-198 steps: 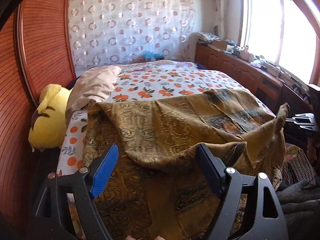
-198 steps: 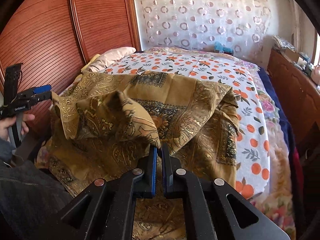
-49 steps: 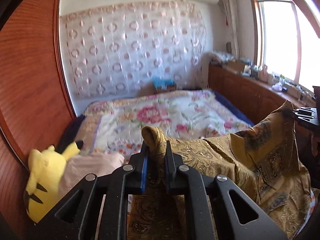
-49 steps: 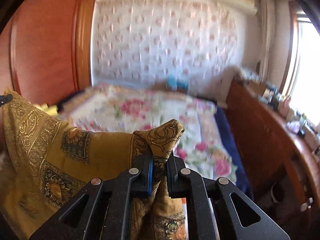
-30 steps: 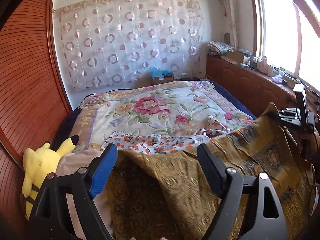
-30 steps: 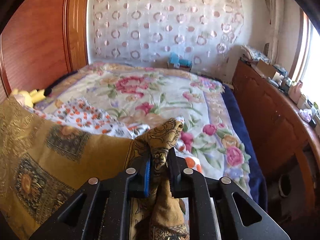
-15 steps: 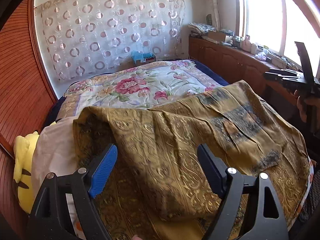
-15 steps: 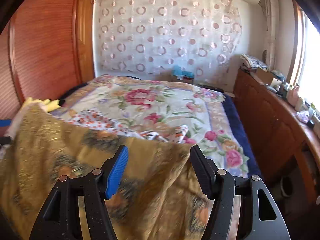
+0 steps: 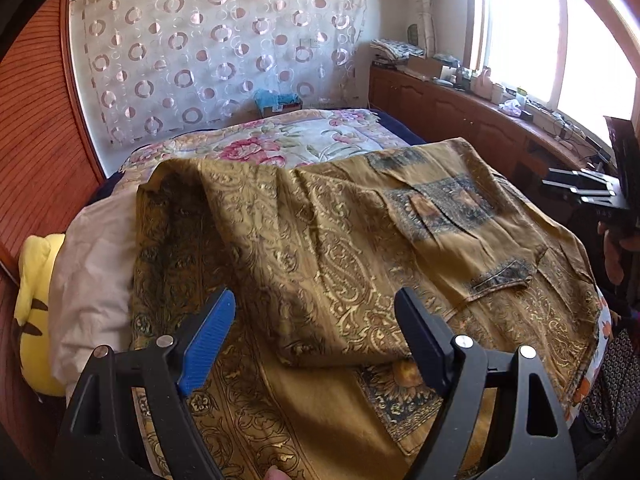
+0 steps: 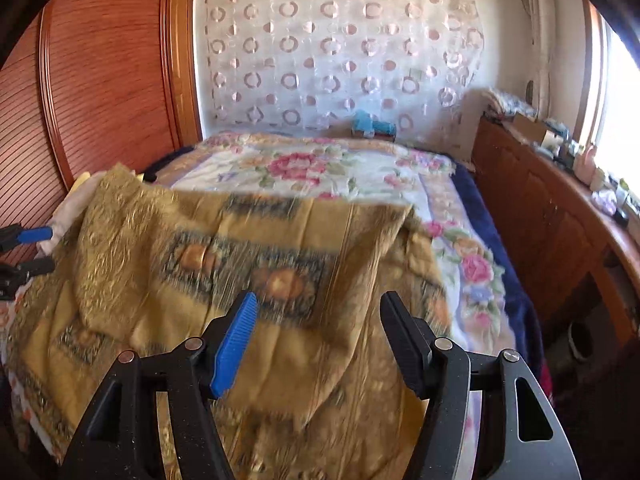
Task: Fold small clothes
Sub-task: 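Move both tools to the shirt edge and close both grippers on it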
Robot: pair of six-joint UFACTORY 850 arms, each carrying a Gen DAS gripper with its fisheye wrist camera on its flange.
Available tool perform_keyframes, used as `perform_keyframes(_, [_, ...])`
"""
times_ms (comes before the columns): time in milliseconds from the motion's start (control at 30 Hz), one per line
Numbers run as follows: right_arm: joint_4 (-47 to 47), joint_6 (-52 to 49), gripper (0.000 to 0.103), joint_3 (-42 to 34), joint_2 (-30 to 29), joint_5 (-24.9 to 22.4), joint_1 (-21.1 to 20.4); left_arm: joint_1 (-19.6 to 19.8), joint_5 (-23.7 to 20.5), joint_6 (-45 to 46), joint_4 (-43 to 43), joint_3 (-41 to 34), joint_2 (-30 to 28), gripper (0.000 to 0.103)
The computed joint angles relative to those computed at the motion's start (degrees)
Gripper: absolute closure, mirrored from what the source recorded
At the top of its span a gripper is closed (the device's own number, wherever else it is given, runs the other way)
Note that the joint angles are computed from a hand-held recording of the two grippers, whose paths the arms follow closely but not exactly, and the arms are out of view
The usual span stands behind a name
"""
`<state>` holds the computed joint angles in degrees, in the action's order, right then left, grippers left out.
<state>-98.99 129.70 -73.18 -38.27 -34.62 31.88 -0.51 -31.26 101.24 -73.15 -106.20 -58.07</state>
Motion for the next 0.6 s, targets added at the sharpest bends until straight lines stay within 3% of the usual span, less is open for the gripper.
perform_keyframes(167, [3.99, -3.45, 0.037, -0.74, -1.34, 4.83, -1.54, -0.12, 1.10, -8.82, 6.31, -4.23, -3.64, 0.020])
perform_keyframes(333, [9.61, -8.99, 0.037, -2.52, -2.80, 9.98, -3.66, 0.31, -2.45, -18.10, 12.69, -9.00, -7.01, 0.030])
perform_keyframes(600, [10.18, -10.48, 0.041, -3.02, -2.97, 13.14, -5.33, -0.25, -4.87, -25.75, 18.32, -13.87, -10.60, 0.037])
